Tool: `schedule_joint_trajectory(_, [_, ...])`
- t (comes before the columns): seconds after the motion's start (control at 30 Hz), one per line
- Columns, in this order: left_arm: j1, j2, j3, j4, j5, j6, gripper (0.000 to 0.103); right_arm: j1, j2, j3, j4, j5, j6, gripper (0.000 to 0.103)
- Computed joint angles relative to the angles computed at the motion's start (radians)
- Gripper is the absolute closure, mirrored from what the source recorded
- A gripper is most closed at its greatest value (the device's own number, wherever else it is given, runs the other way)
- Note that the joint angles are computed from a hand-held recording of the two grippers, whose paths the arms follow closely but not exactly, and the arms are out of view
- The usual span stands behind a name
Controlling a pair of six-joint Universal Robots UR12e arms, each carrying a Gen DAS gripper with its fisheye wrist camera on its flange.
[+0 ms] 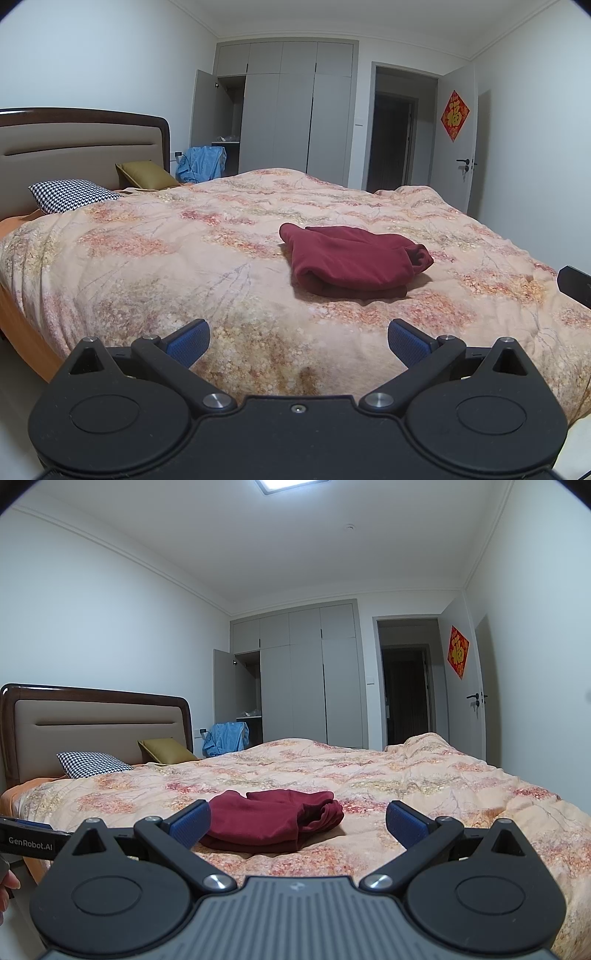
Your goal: Fold small clothes
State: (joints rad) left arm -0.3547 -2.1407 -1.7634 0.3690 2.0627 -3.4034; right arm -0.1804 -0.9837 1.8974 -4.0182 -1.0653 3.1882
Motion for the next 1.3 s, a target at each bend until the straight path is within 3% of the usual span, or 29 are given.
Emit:
schedule_joint_trajectory(0.7, [-0.002, 0.000, 0.000, -0.002, -0.003, -0.003, 0.001, 0.003, 0.002, 0.000, 0.003, -0.005, 0.003, 0.000])
schedule_joint_trajectory(0.93, [0.002, 0.004, -0.006, 0.001, -0.040, -0.031, 0.001, 0.003, 0.002, 0.000, 0.003, -0.004, 0.003, 0.000])
schedule_joint_trajectory(1.0, [0.005, 0.011, -0.009, -0.019, -0.050, -0.073, 0.001, 0.003, 0.002, 0.000, 0.004, -0.004, 0.003, 0.000])
schedule_joint_trajectory(1.3, [-0.005, 0.009, -0.004, -0.021, 0.010, -0.102, 0.001, 0.004, 0.002, 0.000, 0.005, -0.006, 0.004, 0.000])
